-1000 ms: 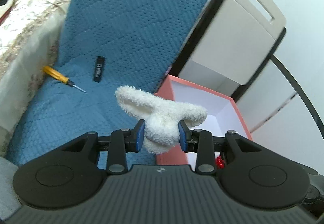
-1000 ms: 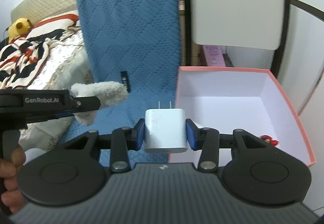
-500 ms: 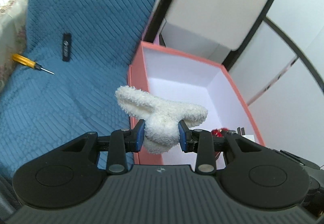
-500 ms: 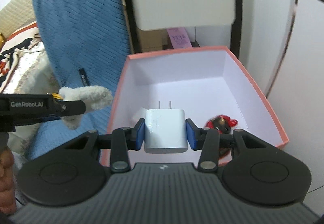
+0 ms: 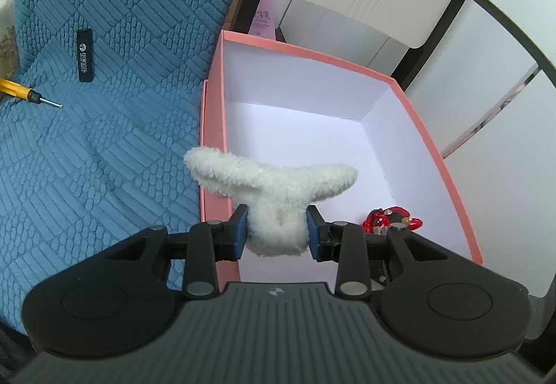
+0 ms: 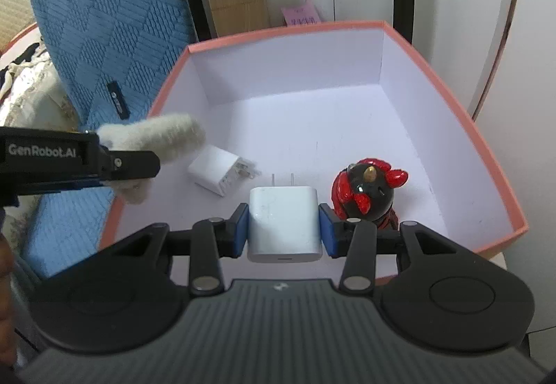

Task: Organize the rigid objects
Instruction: 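Open the left tool to drop the cloth while the right tool releases the charger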

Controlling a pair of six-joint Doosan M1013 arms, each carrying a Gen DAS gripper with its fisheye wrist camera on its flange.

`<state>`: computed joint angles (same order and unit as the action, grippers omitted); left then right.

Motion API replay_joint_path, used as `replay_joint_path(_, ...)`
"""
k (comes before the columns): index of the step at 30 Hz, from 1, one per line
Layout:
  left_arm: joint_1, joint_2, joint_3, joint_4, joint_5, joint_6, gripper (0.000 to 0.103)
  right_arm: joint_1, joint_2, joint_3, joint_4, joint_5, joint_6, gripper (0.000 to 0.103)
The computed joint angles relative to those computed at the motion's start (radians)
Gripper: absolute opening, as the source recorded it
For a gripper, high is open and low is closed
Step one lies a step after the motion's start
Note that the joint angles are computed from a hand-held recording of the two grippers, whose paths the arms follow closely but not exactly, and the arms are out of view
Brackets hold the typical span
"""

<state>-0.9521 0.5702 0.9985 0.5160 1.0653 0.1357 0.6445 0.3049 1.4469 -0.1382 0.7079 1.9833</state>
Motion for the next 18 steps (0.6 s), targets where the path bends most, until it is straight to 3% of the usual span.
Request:
replay_joint_path(8,0.008,0.011,-0.010,-0.024,0.004,0.024,0.041,-0.016,0.032,-0.027,0.092,0.034,-0.065,0.045)
replay_joint_path(12,0.010,-0.010,0.025,-0.031,-0.053,0.003,0.053,-0.016,0.038,-0.037,0.104,0.053,-0.065,0.046)
replay_joint_path(18,-0.003,-0.029,0.040,0.010,-0.054,-0.010,0.057,-0.014,0.031,-0.036,0.083,0.057,-0.030,0.046)
